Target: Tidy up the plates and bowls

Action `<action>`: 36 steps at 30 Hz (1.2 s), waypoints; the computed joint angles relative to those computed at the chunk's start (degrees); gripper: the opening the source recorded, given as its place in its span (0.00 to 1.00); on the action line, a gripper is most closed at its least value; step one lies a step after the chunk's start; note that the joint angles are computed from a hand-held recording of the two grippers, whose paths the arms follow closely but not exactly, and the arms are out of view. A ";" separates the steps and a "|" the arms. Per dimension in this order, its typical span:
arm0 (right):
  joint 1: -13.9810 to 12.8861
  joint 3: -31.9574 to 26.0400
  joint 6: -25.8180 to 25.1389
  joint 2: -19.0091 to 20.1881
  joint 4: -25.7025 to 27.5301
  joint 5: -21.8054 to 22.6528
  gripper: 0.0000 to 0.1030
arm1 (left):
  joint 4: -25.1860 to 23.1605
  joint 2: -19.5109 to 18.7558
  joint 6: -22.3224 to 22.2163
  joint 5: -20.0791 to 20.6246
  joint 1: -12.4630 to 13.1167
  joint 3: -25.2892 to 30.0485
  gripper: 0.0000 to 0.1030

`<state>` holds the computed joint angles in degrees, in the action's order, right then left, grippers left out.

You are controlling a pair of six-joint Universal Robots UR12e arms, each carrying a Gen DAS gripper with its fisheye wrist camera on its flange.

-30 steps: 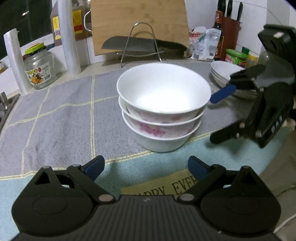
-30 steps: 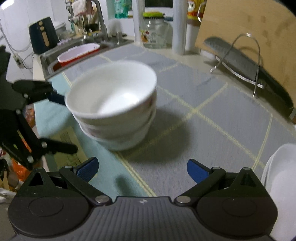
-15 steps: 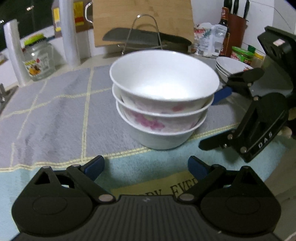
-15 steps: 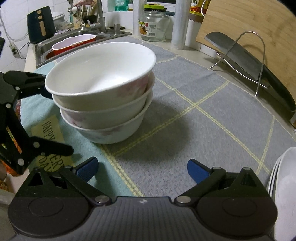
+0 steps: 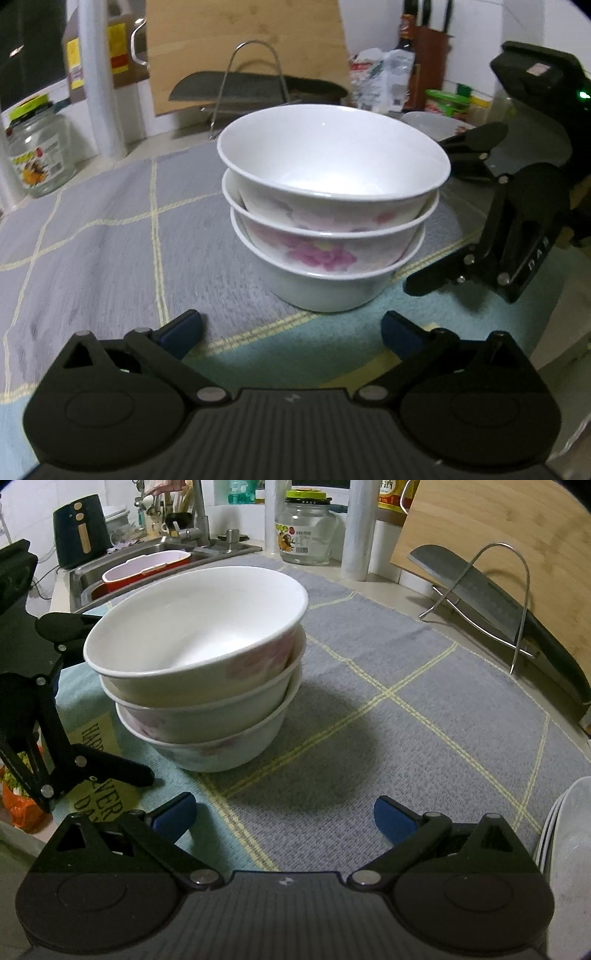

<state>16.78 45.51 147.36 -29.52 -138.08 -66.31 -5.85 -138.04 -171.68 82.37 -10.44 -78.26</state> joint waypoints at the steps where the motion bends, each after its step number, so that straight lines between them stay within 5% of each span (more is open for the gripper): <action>1: 0.04 0.02 0.33 0.03 -0.29 -0.12 1.00 | 0.25 -0.08 0.68 -0.77 0.24 0.01 0.99; 10: 0.60 -2.47 1.61 1.20 0.85 -1.48 1.00 | -9.37 -0.36 13.19 -10.30 2.56 3.59 0.99; 16: 0.78 -6.67 -3.40 2.61 7.10 -0.56 1.00 | -16.83 -1.31 23.84 -17.16 4.05 6.99 0.99; 23: 1.19 -9.01 -9.62 3.51 9.58 1.23 1.00 | -21.99 -2.31 34.59 -20.75 4.82 10.11 0.96; 36: 0.84 -13.97 -14.18 4.69 18.74 6.11 0.82 | -33.31 -3.40 43.76 -25.44 5.25 15.13 0.83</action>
